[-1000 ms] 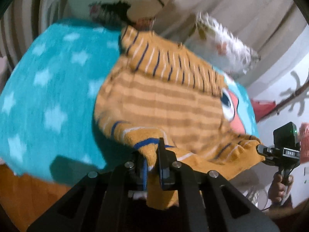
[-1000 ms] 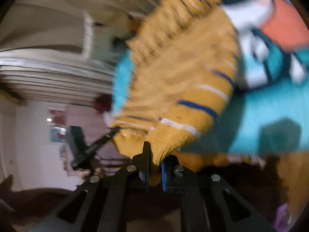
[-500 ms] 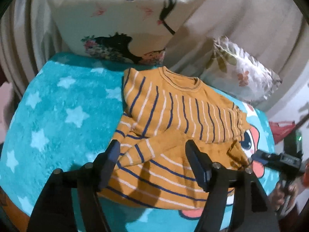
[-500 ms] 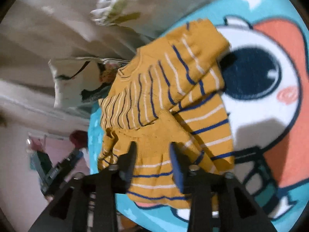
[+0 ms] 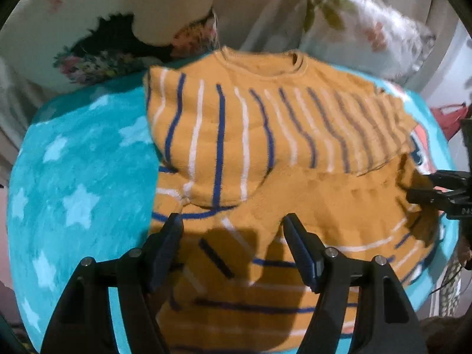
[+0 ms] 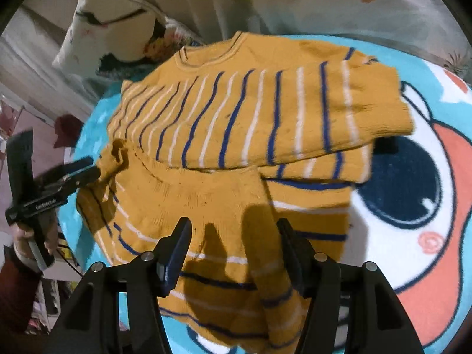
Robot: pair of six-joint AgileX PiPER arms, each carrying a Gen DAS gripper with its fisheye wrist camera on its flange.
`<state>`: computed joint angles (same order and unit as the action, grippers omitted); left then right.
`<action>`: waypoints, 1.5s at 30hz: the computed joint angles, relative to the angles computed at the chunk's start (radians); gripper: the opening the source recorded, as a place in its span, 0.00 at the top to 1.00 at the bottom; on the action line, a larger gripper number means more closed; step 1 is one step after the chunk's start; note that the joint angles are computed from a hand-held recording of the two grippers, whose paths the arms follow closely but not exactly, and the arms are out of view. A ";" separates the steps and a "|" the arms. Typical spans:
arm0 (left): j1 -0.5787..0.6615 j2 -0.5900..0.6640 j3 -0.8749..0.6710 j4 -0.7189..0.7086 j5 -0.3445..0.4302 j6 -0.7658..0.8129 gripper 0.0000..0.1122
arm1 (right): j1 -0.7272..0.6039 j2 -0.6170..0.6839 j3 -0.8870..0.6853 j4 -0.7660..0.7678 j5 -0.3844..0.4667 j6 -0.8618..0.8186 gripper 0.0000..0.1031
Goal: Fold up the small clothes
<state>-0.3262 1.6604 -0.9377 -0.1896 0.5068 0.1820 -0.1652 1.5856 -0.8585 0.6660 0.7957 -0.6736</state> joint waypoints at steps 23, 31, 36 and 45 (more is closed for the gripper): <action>0.276 0.305 -0.600 -0.404 0.341 0.138 0.96 | -0.059 0.147 -0.468 -0.050 0.044 0.292 0.92; 0.254 0.376 -0.604 -0.357 0.294 0.083 0.88 | -0.030 0.465 -0.610 -0.068 -0.014 0.458 0.91; 0.268 0.243 -0.467 -0.370 0.237 0.142 0.66 | -0.051 0.455 -0.653 -0.113 0.007 0.493 0.77; 0.286 -0.013 -0.223 -0.109 0.153 -0.050 0.50 | 0.045 0.191 -0.546 -0.148 -0.068 0.564 0.69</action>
